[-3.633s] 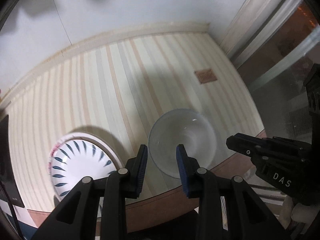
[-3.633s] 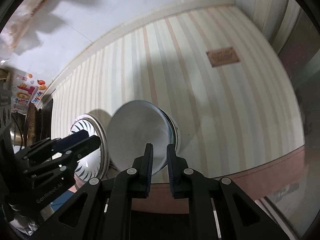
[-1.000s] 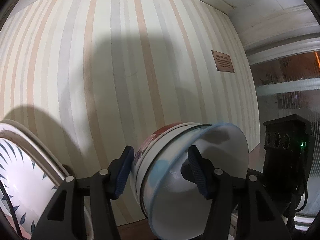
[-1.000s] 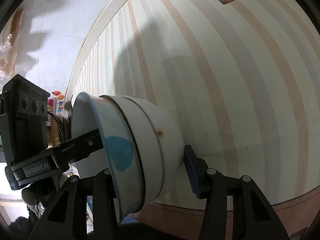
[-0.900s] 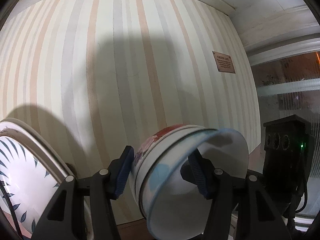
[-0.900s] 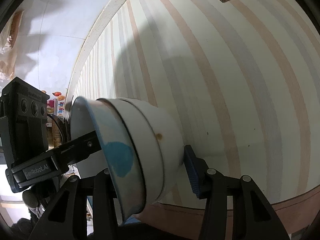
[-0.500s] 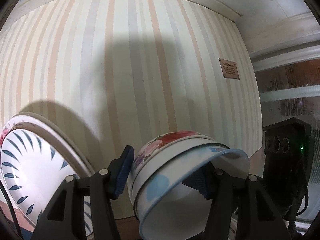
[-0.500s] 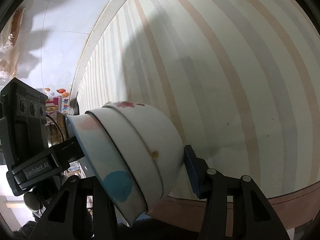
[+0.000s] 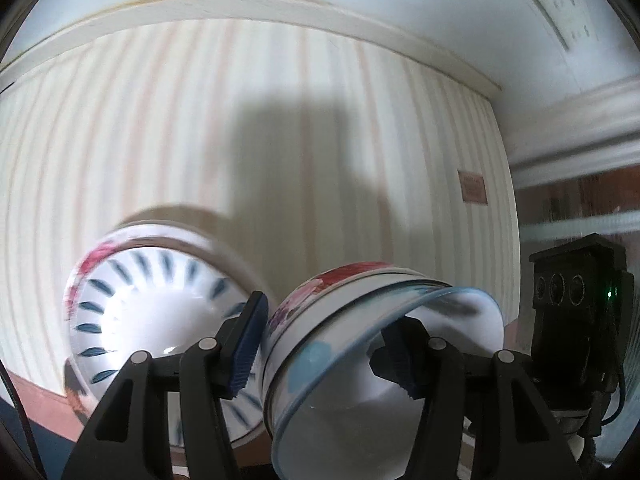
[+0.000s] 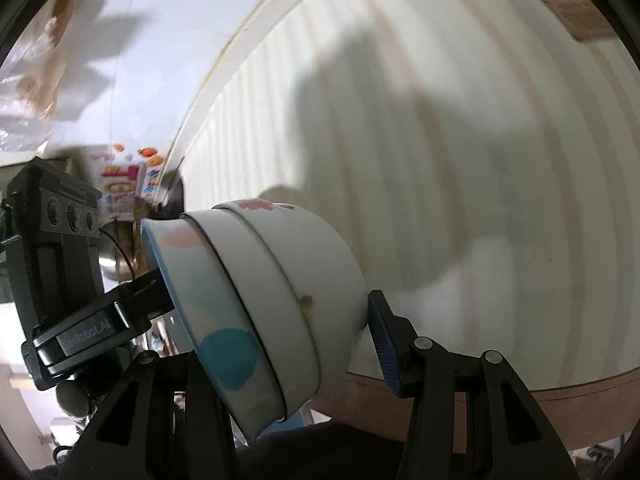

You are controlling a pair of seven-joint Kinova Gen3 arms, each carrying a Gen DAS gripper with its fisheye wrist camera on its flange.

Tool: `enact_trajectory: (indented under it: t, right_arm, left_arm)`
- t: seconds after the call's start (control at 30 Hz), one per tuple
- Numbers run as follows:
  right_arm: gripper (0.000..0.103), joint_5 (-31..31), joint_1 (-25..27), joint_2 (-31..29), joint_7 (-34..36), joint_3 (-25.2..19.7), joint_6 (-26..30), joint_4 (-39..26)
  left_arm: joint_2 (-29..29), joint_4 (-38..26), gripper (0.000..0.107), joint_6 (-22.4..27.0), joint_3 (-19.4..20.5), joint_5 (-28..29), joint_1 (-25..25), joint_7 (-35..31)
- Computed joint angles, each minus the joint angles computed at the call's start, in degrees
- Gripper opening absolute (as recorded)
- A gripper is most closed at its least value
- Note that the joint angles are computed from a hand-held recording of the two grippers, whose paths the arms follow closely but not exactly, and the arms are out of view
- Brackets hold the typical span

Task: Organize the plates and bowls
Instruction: 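Carry the bowl stack with both tools over the plate stack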

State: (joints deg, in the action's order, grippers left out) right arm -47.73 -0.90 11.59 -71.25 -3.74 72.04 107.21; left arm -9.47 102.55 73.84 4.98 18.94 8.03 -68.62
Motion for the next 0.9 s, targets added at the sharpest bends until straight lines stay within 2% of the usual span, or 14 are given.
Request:
enact_trajectory:
  t: [0.3, 0.43, 0.6, 0.9]
  right_arm:
    - [0.051, 0.55, -7.59, 5.48, -3.27, -4.90, -0.06, -7.56]
    - [0.051, 0.97, -10.24, 7.93, -3.94, -6.70, -0.75, -8.73]
    - [0.051, 1.94, -14.55, 11.50, -6.29, -8.63, -2.80, -11.09]
    - [0.051, 4.87, -17.48, 13.78, -9.95, -10.07, -4.82, -13.07]
  left_arm:
    - [-6.64, 4.65, 0.053, 3.22, -5.25, -2.77, -5.35, -0.66]
    - [-8.25, 7.07, 0.053, 3.99, -7.37, -3.46, -7.99, -1.71]
    - [-9.12, 9.65, 0.053, 3.76, -9.03, -4.03, -10.82, -2.82]
    - [-9.03, 11.92, 0.053, 2.88, -10.05, -2.79, -13.07, -5.31]
